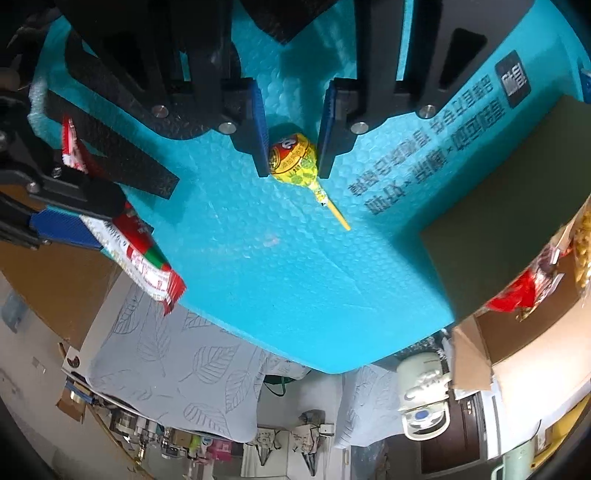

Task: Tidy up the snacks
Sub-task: 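Grasp the yellow lollipop with the left tool while the right tool holds the sachet, then carry the lollipop and sachet with both tools over the box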

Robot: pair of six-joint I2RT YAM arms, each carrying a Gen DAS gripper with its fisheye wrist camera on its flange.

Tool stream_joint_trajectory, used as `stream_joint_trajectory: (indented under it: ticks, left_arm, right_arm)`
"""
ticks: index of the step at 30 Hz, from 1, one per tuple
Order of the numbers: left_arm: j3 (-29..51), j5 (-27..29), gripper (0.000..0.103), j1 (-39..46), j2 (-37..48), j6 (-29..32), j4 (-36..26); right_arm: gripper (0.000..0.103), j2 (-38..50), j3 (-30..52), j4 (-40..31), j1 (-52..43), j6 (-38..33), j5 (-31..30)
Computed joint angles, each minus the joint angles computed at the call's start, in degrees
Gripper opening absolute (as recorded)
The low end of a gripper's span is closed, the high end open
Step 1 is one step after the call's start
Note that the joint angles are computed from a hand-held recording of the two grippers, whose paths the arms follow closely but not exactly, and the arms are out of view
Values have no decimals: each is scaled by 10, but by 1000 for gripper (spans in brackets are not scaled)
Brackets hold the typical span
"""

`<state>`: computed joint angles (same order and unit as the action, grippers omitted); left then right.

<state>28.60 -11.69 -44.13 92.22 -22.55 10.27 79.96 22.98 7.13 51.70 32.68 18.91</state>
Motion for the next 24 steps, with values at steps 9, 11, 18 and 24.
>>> stream_joint_trajectory:
  ticks: [9,11,18,24]
  left_arm:
    - [-57,-33,25,-11,-163,-8,-71]
    - [-71,-45,25,-10,-220,-10,-105]
    - [-97,-89,25,-9,-433,-17,-257]
    - [-72,-96,25,52,-603,22,-411]
  right_arm:
    - [45,19,37,-12,62,20,25]
    - [45,23,51,-16,77,19,30]
    - [45,58,128,-34,115,-5,37]
    - [45,101,219,-49,126,-44,14]
